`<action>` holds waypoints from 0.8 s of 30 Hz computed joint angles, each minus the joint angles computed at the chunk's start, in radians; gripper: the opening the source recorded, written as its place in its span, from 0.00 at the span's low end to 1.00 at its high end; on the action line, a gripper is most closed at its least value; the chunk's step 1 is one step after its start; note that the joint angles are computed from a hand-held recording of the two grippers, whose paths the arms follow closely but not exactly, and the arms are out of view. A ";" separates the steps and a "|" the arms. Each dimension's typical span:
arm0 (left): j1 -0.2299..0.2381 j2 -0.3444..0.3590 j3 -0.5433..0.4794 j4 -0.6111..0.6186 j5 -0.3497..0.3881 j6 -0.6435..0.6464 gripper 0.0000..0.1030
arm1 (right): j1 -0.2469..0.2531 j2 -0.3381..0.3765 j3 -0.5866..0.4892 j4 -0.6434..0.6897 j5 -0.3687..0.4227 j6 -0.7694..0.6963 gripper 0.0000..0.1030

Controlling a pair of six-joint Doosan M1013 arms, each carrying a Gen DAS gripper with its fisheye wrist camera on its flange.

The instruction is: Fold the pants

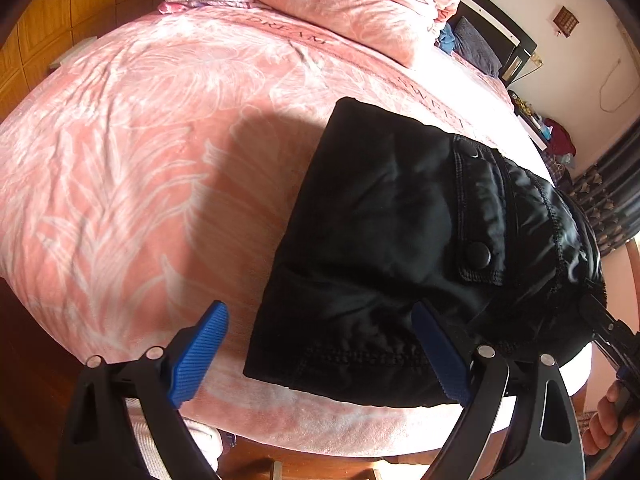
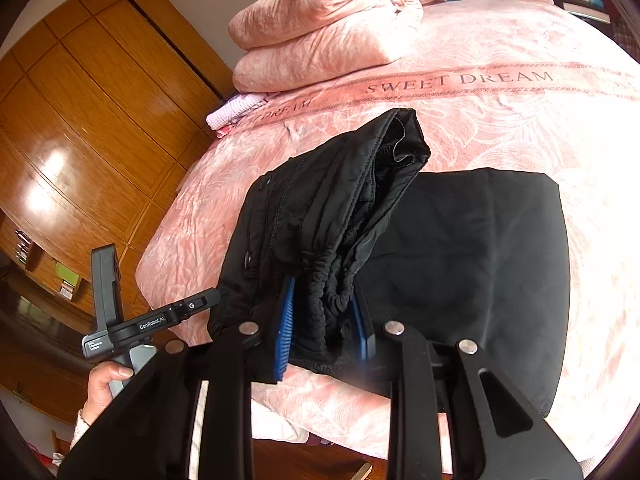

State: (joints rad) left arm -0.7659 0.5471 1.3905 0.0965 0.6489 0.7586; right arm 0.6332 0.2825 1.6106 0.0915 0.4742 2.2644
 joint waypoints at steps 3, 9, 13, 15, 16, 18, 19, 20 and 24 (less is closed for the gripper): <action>-0.003 0.000 -0.004 -0.001 0.003 0.009 0.91 | -0.005 -0.030 0.021 -0.018 -0.027 0.032 0.24; -0.019 0.006 -0.025 -0.004 0.006 0.045 0.91 | -0.017 -0.086 0.067 -0.144 -0.023 0.155 0.23; -0.034 0.017 -0.049 0.009 0.017 0.064 0.91 | -0.035 -0.103 0.100 -0.163 -0.004 0.205 0.23; -0.040 0.024 -0.063 0.009 0.026 0.078 0.91 | -0.042 -0.111 0.121 -0.176 -0.004 0.235 0.23; -0.043 0.027 -0.069 0.005 0.030 0.088 0.91 | -0.047 -0.116 0.133 -0.179 -0.009 0.250 0.23; -0.049 0.032 -0.079 0.000 0.035 0.106 0.91 | -0.056 -0.128 0.156 -0.170 -0.021 0.263 0.23; -0.052 0.034 -0.084 0.002 0.038 0.112 0.91 | -0.061 -0.132 0.165 -0.160 -0.025 0.262 0.23; -0.055 0.036 -0.088 0.003 0.040 0.118 0.91 | -0.064 -0.132 0.172 -0.148 -0.026 0.258 0.23; -0.061 0.050 -0.108 -0.007 0.056 0.134 0.91 | -0.058 -0.108 0.172 -0.168 0.033 0.270 0.24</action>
